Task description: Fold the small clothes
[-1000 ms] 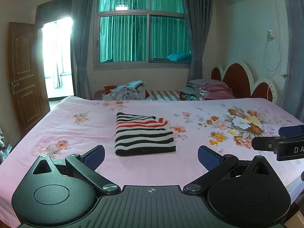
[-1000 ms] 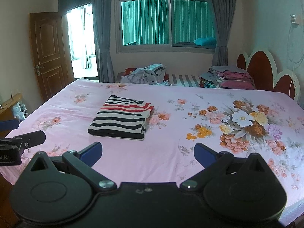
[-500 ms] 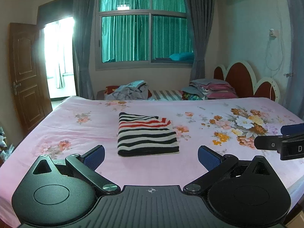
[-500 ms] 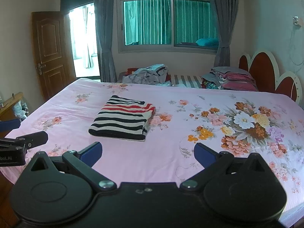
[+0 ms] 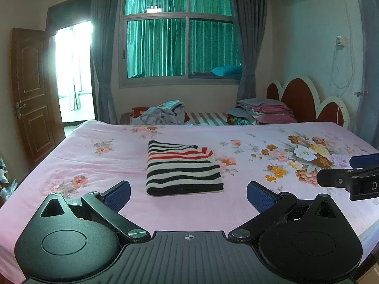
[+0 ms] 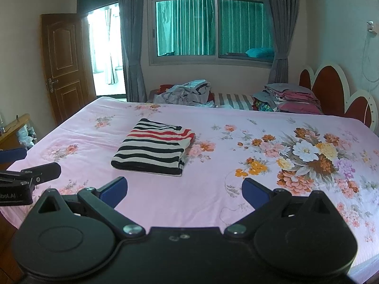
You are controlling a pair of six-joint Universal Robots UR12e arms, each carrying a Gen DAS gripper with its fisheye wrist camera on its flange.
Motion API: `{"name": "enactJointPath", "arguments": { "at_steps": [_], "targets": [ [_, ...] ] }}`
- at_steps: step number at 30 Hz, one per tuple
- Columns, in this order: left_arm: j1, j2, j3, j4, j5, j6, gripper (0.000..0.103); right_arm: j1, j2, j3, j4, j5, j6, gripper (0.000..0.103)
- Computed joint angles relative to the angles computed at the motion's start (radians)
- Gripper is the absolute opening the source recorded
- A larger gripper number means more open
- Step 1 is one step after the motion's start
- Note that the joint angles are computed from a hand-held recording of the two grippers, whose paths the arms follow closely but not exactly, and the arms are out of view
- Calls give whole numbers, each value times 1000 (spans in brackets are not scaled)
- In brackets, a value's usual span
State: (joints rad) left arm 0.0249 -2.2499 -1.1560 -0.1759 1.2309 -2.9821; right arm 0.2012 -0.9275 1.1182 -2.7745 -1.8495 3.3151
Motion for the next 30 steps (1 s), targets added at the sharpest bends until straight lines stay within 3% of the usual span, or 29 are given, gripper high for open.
{"name": "enactJointPath", "arguments": {
  "at_steps": [30],
  "targets": [
    [2,-5,13,-8,-7,2,103,-6,-3,4,-3,14,-14,103]
  ]
}}
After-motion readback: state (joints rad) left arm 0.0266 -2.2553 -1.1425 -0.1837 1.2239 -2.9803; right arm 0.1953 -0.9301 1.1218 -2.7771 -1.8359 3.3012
